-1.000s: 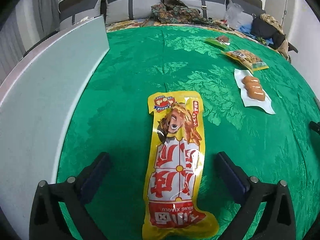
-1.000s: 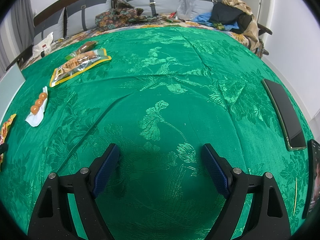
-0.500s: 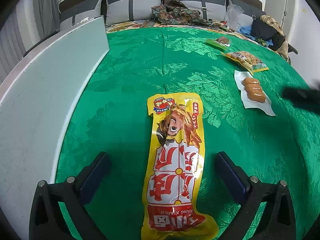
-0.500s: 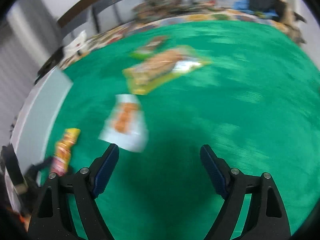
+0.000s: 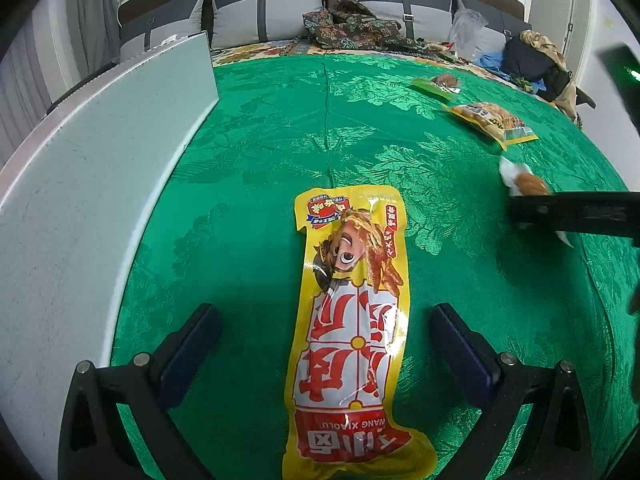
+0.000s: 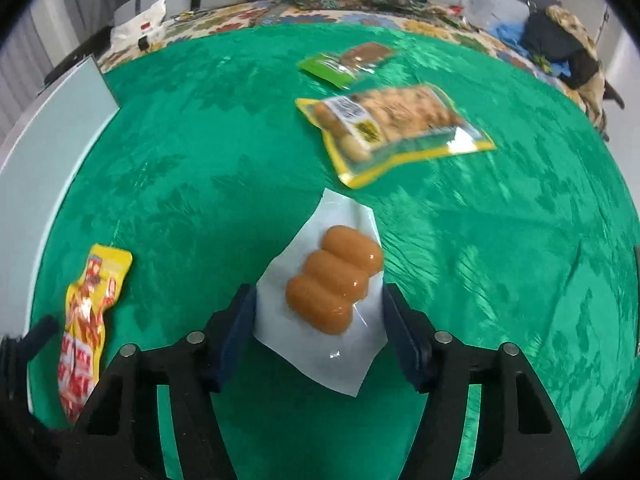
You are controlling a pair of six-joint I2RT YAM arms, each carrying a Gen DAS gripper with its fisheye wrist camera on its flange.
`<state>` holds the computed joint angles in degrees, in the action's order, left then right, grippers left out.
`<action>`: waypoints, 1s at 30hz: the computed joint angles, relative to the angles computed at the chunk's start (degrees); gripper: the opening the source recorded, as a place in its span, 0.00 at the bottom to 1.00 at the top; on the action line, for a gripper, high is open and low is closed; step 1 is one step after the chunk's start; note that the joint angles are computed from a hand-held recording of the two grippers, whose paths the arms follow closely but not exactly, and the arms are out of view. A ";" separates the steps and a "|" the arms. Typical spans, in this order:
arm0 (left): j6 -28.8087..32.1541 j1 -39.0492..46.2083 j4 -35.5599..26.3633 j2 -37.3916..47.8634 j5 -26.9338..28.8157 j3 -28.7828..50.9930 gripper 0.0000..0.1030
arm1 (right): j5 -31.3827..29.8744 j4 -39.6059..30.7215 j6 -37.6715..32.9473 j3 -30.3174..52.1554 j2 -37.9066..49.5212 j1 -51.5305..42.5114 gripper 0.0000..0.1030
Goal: Organize snacks
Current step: 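Grasp the sausage tray with the right tool while the left tool regrasps the spicy strip pack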
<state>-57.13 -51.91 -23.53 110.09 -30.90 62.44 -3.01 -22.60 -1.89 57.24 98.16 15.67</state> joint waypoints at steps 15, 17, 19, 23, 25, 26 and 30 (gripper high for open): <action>-3.75 -2.61 2.25 -8.54 7.69 -5.13 0.45 | -44.70 -23.59 -20.11 -4.97 -6.98 -39.01 0.64; -8.72 -5.18 5.32 -12.80 6.91 -9.50 0.45 | -45.01 -24.03 -21.61 -4.98 -6.15 -40.36 0.64; -12.87 -7.62 6.09 -16.25 5.65 -12.05 0.45 | -44.84 -23.51 -21.80 -5.99 -6.19 -40.26 0.64; -20.12 -13.54 0.70 -26.43 -0.38 -14.52 0.45 | -45.77 -25.34 -21.21 -7.16 -9.69 -36.83 0.64; -22.77 -15.99 -5.44 -32.47 -5.08 -14.42 0.45 | -47.00 -24.88 -17.22 -7.43 -14.97 -30.51 0.64; -24.67 -17.25 -10.50 -36.43 -7.99 -14.15 0.45 | -47.43 -23.96 -14.92 -7.29 -16.84 -27.28 0.64; -35.26 -19.94 -30.60 -48.22 -14.86 -14.01 0.45 | -46.37 -16.39 0.86 -4.51 -24.80 -6.48 0.64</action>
<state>-92.39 -71.85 -54.13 61.87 -45.76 48.43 -49.38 -39.00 -1.03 52.73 73.36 9.19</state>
